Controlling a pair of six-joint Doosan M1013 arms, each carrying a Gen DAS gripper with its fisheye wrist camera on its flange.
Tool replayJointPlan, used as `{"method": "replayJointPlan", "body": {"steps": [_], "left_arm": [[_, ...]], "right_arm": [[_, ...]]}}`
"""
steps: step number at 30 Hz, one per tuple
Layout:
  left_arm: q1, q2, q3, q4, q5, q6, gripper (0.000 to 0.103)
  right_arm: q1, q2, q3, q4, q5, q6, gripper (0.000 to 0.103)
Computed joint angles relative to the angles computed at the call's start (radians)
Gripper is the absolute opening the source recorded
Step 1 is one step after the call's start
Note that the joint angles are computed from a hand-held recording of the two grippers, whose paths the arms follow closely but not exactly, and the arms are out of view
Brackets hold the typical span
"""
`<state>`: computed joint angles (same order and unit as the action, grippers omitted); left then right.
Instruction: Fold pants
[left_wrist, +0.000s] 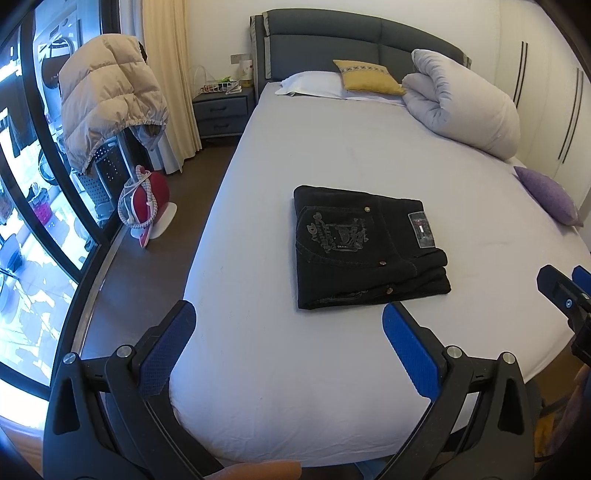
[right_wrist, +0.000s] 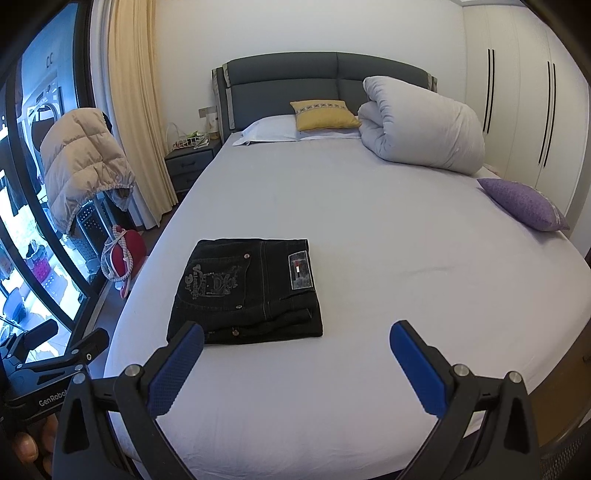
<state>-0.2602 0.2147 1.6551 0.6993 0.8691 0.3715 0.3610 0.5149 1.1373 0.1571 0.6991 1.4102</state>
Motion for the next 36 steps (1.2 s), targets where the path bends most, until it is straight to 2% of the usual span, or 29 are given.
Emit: {"method": "replayJointPlan", "body": {"steps": [36], "left_arm": [[0.026,0.023,-0.002,-0.056,-0.025,0.034,0.103]], "right_arm": [[0.008,0.03,-0.035,-0.038,0.057,0.024,0.103]]}}
